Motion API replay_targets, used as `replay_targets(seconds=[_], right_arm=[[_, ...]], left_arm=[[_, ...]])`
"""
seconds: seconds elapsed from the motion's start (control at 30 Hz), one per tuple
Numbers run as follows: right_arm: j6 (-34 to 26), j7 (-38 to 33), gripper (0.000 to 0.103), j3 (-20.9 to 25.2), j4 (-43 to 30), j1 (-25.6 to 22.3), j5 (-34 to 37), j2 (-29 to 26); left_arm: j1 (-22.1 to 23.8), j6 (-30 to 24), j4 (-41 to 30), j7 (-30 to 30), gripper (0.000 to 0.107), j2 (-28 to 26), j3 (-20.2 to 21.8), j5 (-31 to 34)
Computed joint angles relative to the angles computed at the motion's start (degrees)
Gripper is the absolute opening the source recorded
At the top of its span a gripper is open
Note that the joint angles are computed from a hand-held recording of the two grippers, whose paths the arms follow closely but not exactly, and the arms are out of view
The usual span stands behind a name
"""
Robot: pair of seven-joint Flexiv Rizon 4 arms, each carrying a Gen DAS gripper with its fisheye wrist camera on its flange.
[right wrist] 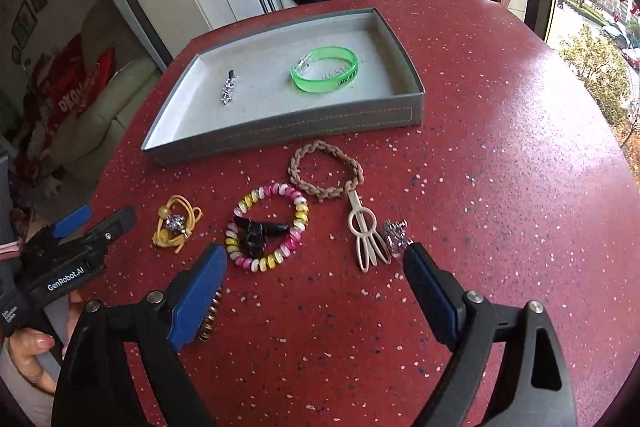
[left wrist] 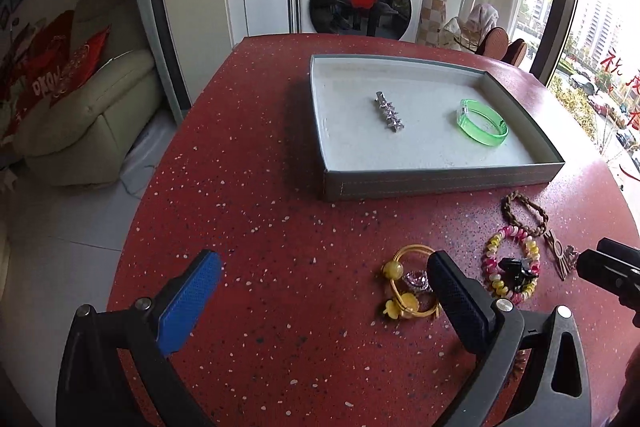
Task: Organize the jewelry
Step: 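Lift both open tools away from the tray toward the remaining jewelry, then grasp the yellow hair tie with the left tool while the right tool grasps the silver charm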
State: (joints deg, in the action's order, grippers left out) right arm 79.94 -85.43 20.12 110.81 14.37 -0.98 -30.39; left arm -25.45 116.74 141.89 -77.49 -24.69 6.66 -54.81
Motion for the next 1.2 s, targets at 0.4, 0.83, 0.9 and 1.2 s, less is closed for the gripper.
replay_targets(seconds=[0.4, 0.83, 0.9, 1.2], right_arm=[[4.5, 7.5, 0.092, -8.3, 4.9, 3.7, -6.0, 0.7], [5.8, 11.0, 0.049, -9.4, 2.9, 3.0, -11.5, -1.8], [4.6, 9.9, 0.043, -6.4, 1.1, 0.3, -10.2, -3.1], [5.2, 6.6, 0.013, -4.3, -0.2, -0.6, -9.3, -4.6]], left_arm=[[3.9, -2.1, 2.2, -8.9, 0.103, -0.9, -0.3, 12.3], [2.5, -6.4, -0.8, -10.7, 0.102, -2.7, 3.0, 17.0], [1.3, -6.5, -1.3, -10.8, 0.102, -3.2, 4.1, 17.0], [-0.9, -7.1, -2.8, -9.9, 0.085, -3.8, 6.2, 18.1]])
